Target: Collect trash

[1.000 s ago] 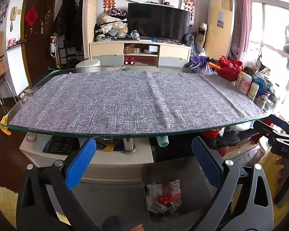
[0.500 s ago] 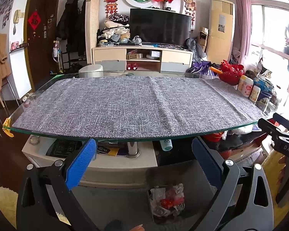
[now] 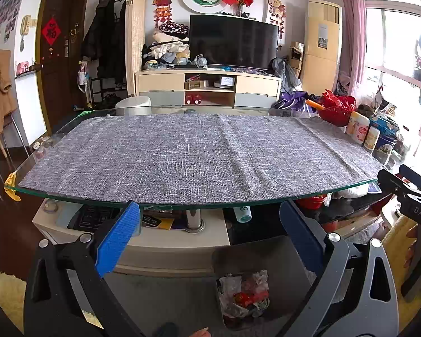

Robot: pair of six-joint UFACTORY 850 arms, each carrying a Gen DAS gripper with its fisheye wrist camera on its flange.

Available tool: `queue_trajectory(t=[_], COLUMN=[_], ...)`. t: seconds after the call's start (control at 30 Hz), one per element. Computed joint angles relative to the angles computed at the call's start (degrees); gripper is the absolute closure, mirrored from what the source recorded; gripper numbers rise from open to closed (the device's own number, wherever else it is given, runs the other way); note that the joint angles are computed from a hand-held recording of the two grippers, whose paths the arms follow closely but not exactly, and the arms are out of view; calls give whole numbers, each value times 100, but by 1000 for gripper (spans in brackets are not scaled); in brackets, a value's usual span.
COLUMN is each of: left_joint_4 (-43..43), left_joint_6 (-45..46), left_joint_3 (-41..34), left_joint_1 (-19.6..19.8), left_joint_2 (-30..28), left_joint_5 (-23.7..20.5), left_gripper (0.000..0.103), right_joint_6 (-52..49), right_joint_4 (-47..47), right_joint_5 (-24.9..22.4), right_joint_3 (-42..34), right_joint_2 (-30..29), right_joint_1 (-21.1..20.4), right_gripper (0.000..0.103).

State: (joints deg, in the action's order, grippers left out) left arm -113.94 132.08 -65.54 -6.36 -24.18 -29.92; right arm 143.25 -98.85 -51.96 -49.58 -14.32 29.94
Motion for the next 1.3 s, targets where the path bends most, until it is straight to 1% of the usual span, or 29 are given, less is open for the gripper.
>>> queue_trajectory(t=[1.3], left_joint_4=[7], left_joint_6=[-137], left_joint_3=[33], left_joint_1=[-14], left_joint_2=[39], left_joint_5=[38], left_gripper=[8], right_joint_6=[30], right_joint_4=[25], right_joint_5=[24], right_joint_3=[40], right_joint_2=[37], right_joint_1=[-27], right_gripper=[3])
